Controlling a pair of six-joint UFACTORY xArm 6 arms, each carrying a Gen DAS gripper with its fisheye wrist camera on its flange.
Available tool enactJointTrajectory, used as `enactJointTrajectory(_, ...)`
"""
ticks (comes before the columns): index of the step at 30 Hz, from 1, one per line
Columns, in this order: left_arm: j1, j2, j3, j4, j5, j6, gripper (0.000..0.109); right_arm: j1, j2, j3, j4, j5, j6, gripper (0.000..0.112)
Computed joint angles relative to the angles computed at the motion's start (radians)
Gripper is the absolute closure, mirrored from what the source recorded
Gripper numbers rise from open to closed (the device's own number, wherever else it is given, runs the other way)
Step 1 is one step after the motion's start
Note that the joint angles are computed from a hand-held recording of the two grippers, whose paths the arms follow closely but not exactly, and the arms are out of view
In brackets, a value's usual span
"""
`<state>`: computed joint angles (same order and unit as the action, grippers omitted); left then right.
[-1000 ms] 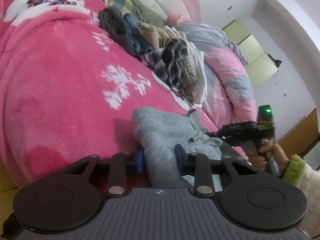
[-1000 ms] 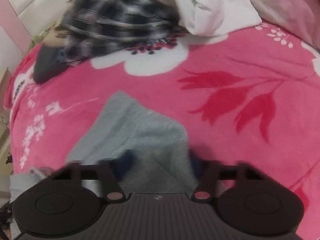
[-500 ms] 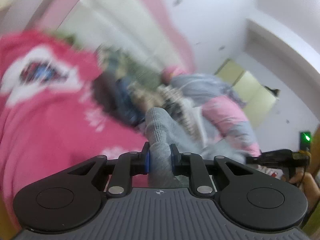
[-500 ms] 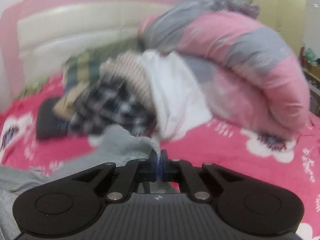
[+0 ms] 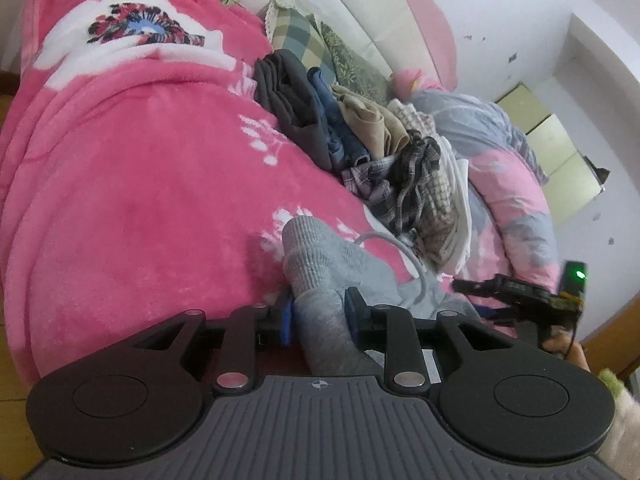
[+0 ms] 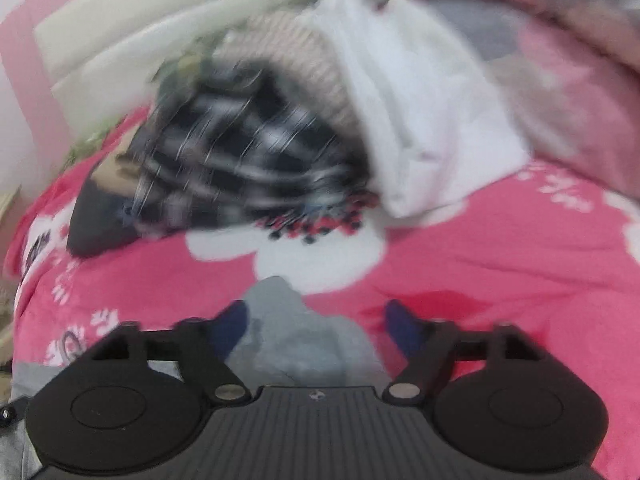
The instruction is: Fold clothes
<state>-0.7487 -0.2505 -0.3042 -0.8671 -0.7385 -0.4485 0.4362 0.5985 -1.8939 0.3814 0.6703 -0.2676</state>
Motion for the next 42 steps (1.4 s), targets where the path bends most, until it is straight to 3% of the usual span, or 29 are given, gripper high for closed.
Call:
enactJointTrajectory(1, -0.018, 0.006, -0.013, -0.044, -0.007, 0.046, 0.085, 0.003, 0.048, -0.073, -0.012, 0.079, 0.014, 0.024)
enactJointTrajectory(3, -0.052, 0.023, -0.042, -0.123, -0.032, 0.136, 0.086, 0.026, 0.096, -0.139, -0.122, 0.146, 0.082, 0.025)
enactJointTrajectory(5, -0.082, 0.045, -0.071, -0.189, -0.067, 0.221, 0.088, 0.051, 0.076, -0.104, -0.19, 0.126, 0.12, 0.032)
enactJointTrajectory(6, -0.098, 0.057, -0.086, -0.219, -0.091, 0.263, 0.089, 0.063, 0.037, -0.043, -0.209, 0.077, 0.13, 0.057)
enactJointTrajectory(7, -0.111, 0.069, -0.097, -0.235, -0.114, 0.289, 0.09, 0.076, 0.001, 0.012, -0.232, 0.031, 0.144, 0.074)
enactJointTrajectory(10, -0.148, 0.111, -0.143, -0.29, -0.184, 0.379, 0.092, 0.11, -0.124, 0.206, -0.408, -0.12, 0.261, 0.089)
enactJointTrajectory(13, -0.141, 0.118, -0.175, -0.269, -0.195, 0.422, 0.093, 0.129, -0.23, 0.365, -0.684, -0.275, 0.403, 0.091)
enactJointTrajectory(15, -0.115, 0.12, -0.195, -0.226, -0.186, 0.419, 0.093, 0.12, -0.267, 0.398, -0.781, -0.344, 0.437, 0.092)
enactJointTrajectory(18, -0.051, 0.14, -0.23, -0.157, -0.146, 0.375, 0.094, 0.092, -0.289, 0.394, -0.993, -0.424, 0.573, 0.092)
enactJointTrajectory(20, -0.012, 0.165, -0.248, -0.147, -0.106, 0.324, 0.094, 0.07, -0.263, 0.343, -1.059, -0.442, 0.66, 0.092)
enactJointTrajectory(22, 0.012, 0.182, -0.26, -0.169, -0.059, 0.309, 0.094, 0.06, -0.202, 0.284, -1.022, -0.475, 0.649, 0.092)
enactJointTrajectory(25, 0.014, 0.212, -0.304, -0.285, -0.017, 0.41, 0.093, 0.064, -0.066, 0.159, -0.98, -0.484, 0.625, 0.092)
enactJointTrajectory(30, 0.008, 0.22, -0.32, -0.334, 0.006, 0.466, 0.088, 0.095, 0.182, -0.085, -1.16, -0.298, 0.738, 0.086)
enactJointTrajectory(33, 0.023, 0.196, -0.281, -0.285, 0.022, 0.376, 0.081, 0.082, 0.125, -0.048, -1.093, -0.289, 0.752, 0.068)
enactJointTrajectory(37, 0.043, 0.172, -0.24, -0.213, 0.029, 0.26, 0.077, 0.055, -0.029, 0.081, -0.876, -0.297, 0.68, 0.064)
enactJointTrajectory(42, 0.02, 0.143, -0.229, -0.284, 0.007, 0.26, 0.071, 0.042, -0.263, 0.308, -0.49, -0.345, 0.526, 0.064)
